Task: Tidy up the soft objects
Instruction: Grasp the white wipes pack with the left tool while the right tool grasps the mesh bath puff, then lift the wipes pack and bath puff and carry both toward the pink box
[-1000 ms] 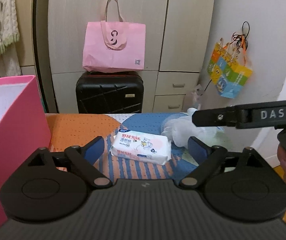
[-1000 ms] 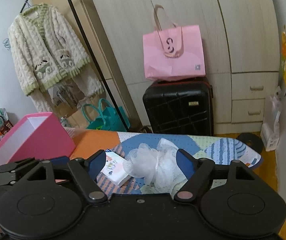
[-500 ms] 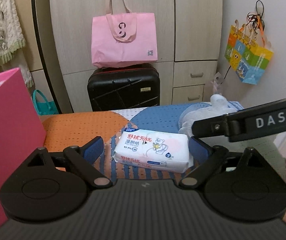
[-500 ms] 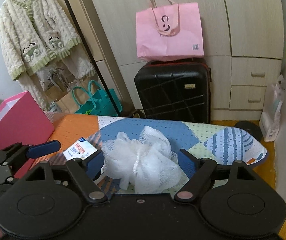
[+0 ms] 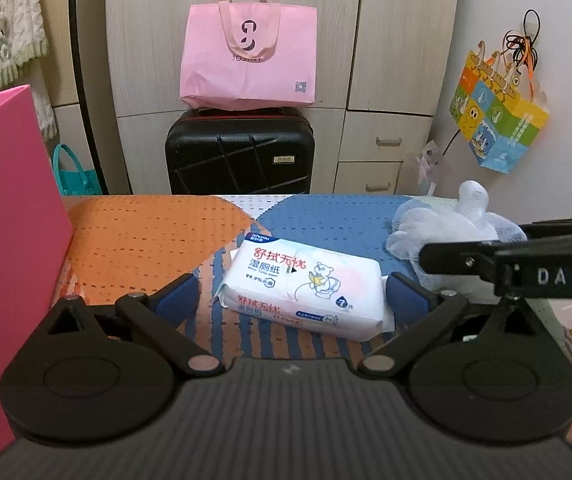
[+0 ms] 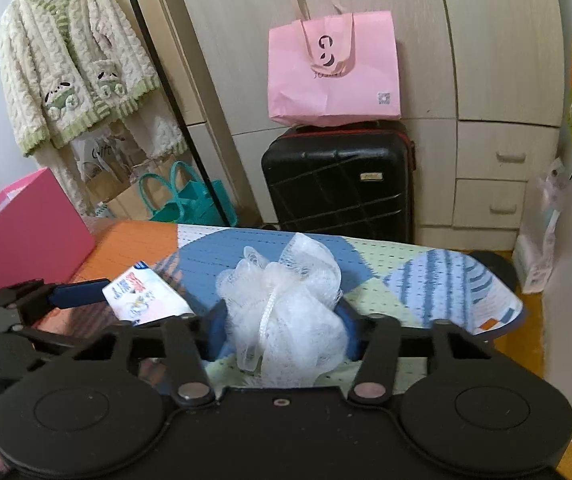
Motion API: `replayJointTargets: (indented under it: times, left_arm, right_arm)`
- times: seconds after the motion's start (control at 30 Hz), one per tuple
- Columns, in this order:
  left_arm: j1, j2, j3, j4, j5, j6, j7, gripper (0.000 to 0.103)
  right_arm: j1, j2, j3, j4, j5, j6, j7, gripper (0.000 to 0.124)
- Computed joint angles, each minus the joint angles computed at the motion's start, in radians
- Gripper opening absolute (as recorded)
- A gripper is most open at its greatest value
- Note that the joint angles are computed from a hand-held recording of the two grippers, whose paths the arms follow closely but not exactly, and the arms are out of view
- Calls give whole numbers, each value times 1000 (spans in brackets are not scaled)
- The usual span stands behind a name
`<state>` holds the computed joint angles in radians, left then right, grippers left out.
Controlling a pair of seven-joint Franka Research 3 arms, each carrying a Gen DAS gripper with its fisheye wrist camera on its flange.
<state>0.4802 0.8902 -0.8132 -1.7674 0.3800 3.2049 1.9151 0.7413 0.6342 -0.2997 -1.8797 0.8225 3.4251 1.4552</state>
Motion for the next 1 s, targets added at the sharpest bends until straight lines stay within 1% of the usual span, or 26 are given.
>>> replayJointTargets:
  times: [0.1,0.2,0.3,0.33,0.37,0.4,0.57,0.6,0.7,0.87,1.0]
  left_arm:
    - [-10,-3,9,5,-2,-3,-3,103]
    - [-1,0,0,4,0,-15,9,101]
    - [11,-4,-13,0,-7,-36,32,94]
    - [18,-4,-21,-5,-14,-37,40,87]
    - [21,-6,-24,-9,-18,-36,47,84]
    - [21,-9,-22,-12,-21,-34,53,84]
    - [32,-8,-36,-12,-41,-53,87,84]
    - [29,-7,-35,-8,-45,-55,95,84]
    - [18,-18,-21,-16,-54,-38,104,81]
    - [60,-26,-58,-50,-56,-49,121,76]
    - [85,-31,-77,-78,-50,-36,134,76]
  right_arm:
    - [36,11,-28,-4,24,18,-16,48]
    - [67,26,-49,4,68,34,-48,47]
    - [58,27,-30,10,100,55,-79,47]
    - [53,26,-20,9,111,65,-88,47]
    - [54,25,-16,8,127,74,-99,47]
    - [64,28,-22,10,151,80,-115,47]
    - [153,58,-98,49,317,60,-231,47]
    - [158,60,-101,56,335,57,-250,47]
    - [151,57,-82,66,372,61,-290,47]
    - [150,52,-61,81,455,83,-374,47]
    - [124,34,-16,78,488,121,-416,47]
